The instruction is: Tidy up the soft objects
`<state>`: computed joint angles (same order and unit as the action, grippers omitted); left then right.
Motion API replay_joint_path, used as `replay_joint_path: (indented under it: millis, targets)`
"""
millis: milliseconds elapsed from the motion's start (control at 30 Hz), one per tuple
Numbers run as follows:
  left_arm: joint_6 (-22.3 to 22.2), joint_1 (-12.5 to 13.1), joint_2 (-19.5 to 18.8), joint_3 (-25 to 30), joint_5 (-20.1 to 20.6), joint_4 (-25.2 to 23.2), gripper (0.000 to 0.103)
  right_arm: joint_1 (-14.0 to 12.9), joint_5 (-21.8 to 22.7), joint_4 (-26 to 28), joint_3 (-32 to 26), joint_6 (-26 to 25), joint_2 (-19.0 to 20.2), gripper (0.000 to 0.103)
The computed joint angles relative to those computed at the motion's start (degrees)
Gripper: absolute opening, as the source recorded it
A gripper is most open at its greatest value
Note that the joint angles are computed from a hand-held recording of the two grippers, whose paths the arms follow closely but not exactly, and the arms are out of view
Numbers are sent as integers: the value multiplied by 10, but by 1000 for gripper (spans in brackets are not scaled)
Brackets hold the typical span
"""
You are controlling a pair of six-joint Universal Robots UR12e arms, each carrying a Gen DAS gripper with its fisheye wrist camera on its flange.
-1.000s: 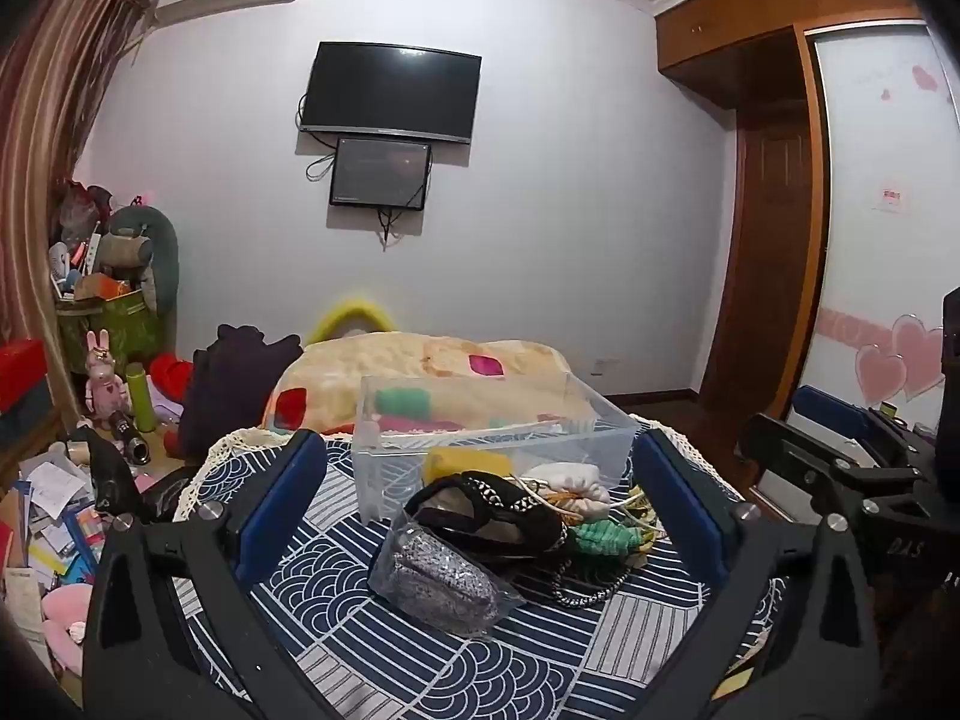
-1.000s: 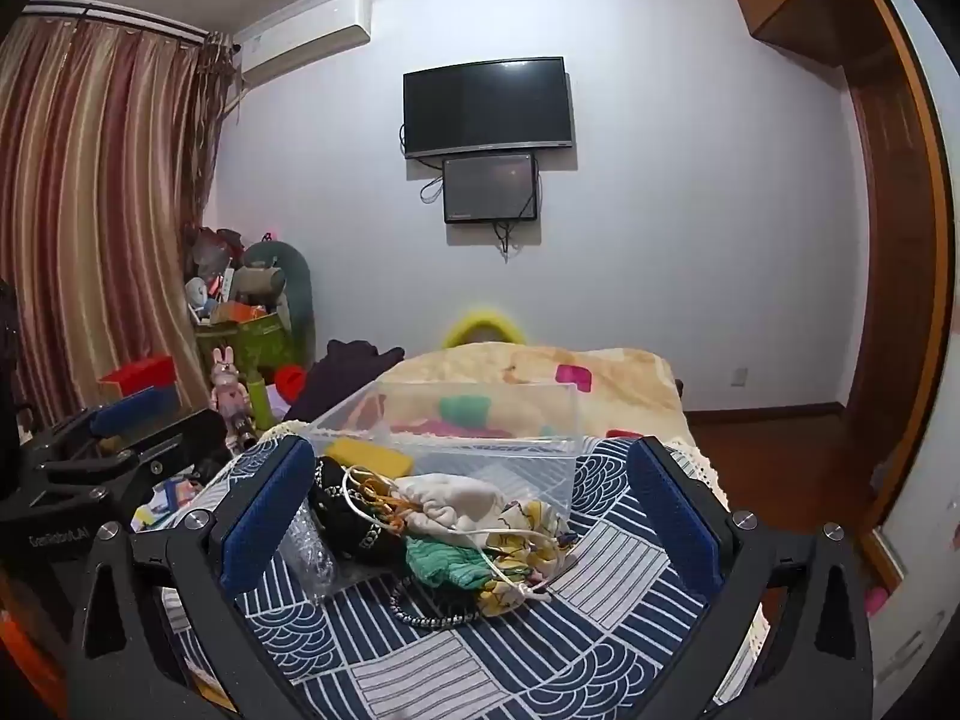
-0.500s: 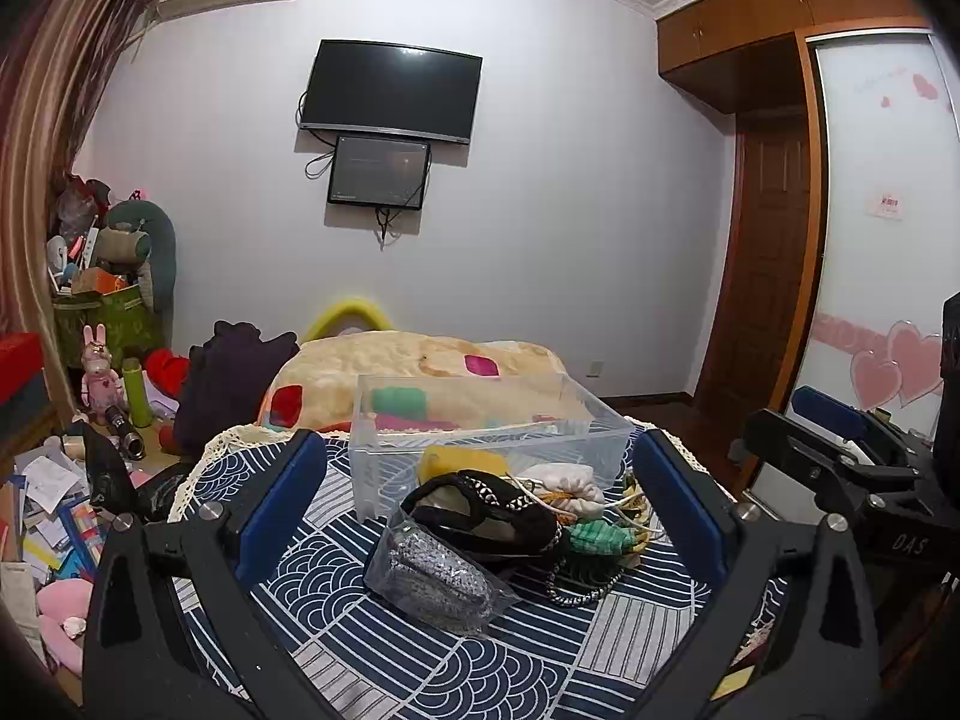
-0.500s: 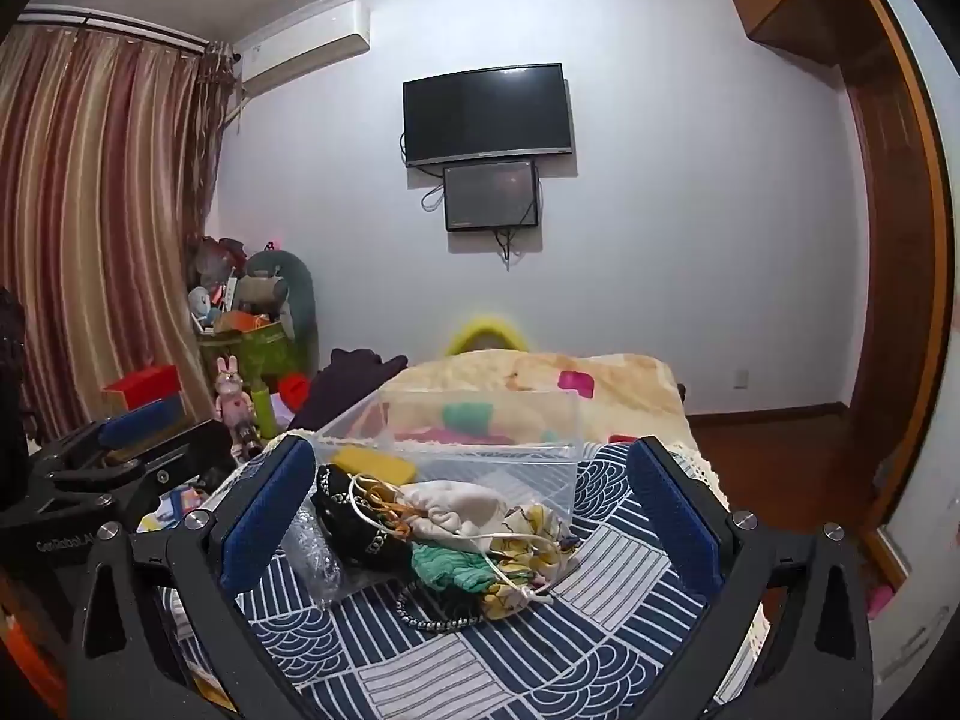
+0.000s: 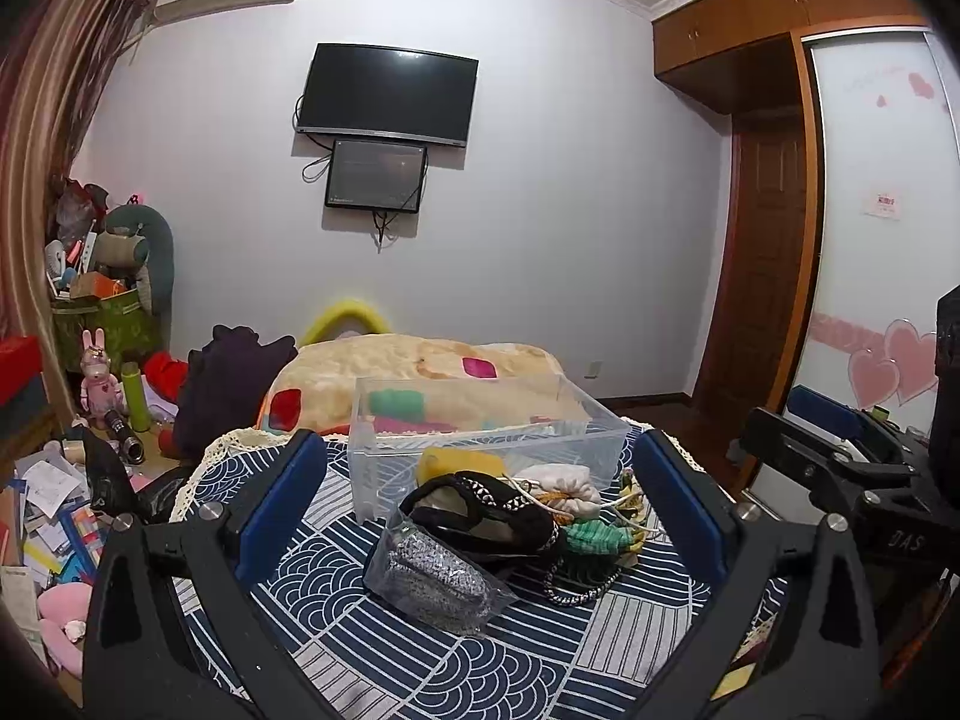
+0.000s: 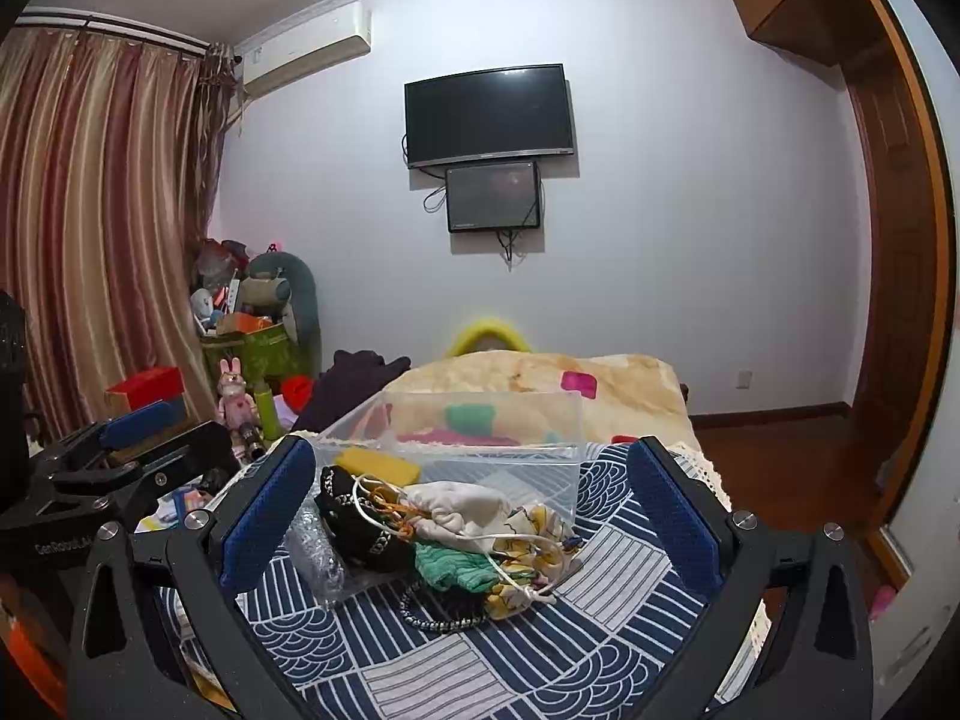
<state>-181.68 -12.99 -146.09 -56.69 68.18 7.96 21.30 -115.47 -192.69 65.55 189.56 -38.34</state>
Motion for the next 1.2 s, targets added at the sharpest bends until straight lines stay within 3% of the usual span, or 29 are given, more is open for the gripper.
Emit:
replay_joint_path:
  millis: [1200]
  targets:
    - [1, 0, 4, -6, 3, 7, 103, -1, 11, -13, 0, -7, 2, 103]
